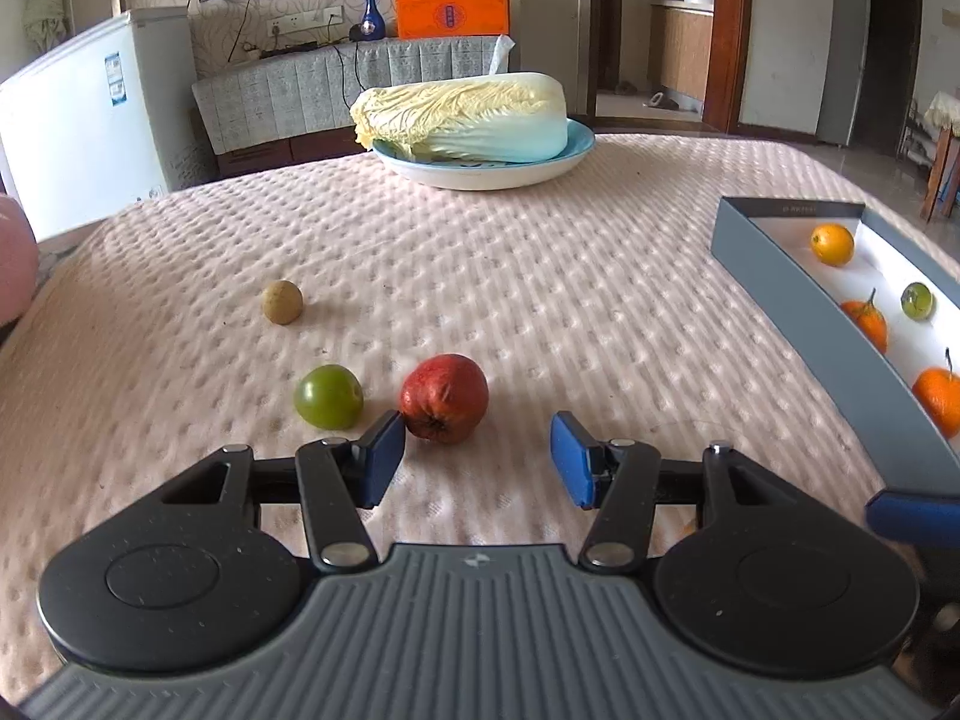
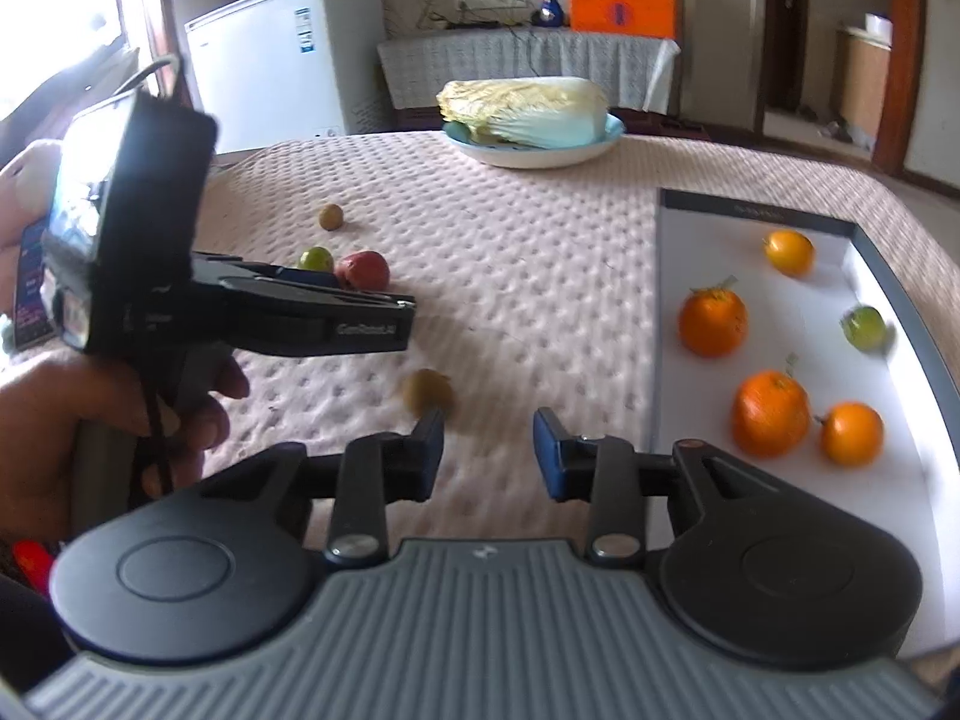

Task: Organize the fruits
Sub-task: 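Close the left gripper on the red tomato while the right gripper lifts the brown fruit, then carry the red tomato with the left gripper while the right gripper carries the brown fruit to the box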

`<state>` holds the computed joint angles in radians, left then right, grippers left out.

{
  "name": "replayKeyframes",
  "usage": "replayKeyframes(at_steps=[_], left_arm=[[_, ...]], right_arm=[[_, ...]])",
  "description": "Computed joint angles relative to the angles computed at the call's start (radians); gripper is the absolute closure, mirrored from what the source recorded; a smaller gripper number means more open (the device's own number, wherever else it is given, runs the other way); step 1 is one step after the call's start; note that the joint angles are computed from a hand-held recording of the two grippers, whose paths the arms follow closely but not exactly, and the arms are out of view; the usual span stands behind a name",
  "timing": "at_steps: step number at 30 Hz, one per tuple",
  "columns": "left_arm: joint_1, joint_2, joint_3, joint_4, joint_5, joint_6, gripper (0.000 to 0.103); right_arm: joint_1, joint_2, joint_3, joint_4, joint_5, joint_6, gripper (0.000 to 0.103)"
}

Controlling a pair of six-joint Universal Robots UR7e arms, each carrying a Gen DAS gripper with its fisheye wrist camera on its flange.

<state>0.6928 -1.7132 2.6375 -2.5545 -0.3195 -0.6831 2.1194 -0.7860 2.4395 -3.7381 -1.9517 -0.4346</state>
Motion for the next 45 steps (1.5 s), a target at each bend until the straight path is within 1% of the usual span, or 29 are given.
replayKeyframes(at_steps=[4, 7, 9, 12, 15, 18, 19, 20, 24, 29, 32, 38, 41, 45], left_arm=[[0.019, 0.003, 0.014, -0.114, -0.02, 0.084, 0.043], [0.026, 0.011, 0.03, -0.202, -0.022, 0.15, 0.043], [0.03, 0.016, 0.036, -0.252, -0.028, 0.181, 0.043], [0.033, 0.023, 0.038, -0.278, -0.029, 0.199, 0.046], [0.035, 0.039, 0.037, -0.301, -0.025, 0.215, 0.051], [0.034, 0.047, 0.04, -0.331, -0.026, 0.236, 0.061], [0.035, 0.047, 0.041, -0.346, -0.031, 0.248, 0.067], [0.035, 0.044, 0.042, -0.35, -0.036, 0.254, 0.067], [0.034, 0.031, 0.044, -0.348, -0.048, 0.26, 0.067], [0.008, 0.011, 0.043, -0.292, -0.041, 0.232, 0.067], [-0.01, -0.006, 0.039, -0.223, -0.028, 0.187, 0.067], [-0.046, -0.049, 0.017, -0.018, 0.002, 0.039, 0.067], [-0.065, -0.065, 0.0, 0.112, 0.012, -0.061, 0.067], [-0.091, -0.073, -0.017, 0.227, 0.019, -0.166, 0.067]], right_arm=[[0.012, 0.025, -0.017, 0.017, 0.016, -0.021, 0.065], [0.028, 0.063, -0.039, -0.002, -0.008, -0.053, 0.065], [0.031, 0.076, -0.052, -0.004, -0.018, -0.053, 0.065], [0.029, 0.089, -0.068, 0.003, -0.023, -0.051, 0.065], [0.027, 0.107, -0.084, 0.003, -0.035, -0.063, 0.065], [0.022, 0.106, -0.093, 0.031, -0.03, -0.067, 0.067], [0.022, 0.108, -0.094, 0.034, -0.03, -0.071, 0.073], [0.023, 0.108, -0.095, 0.039, -0.033, -0.076, 0.077], [0.023, 0.098, -0.088, 0.047, -0.029, -0.079, 0.077], [0.019, 0.083, -0.078, 0.03, -0.023, -0.073, 0.077], [0.015, 0.071, -0.071, 0.022, -0.015, -0.066, 0.077], [0.015, 0.044, -0.051, 0.002, -0.004, -0.051, 0.077], [0.017, 0.028, -0.038, -0.003, -0.001, -0.041, 0.077], [0.024, 0.005, -0.018, -0.012, -0.003, -0.026, 0.077]])
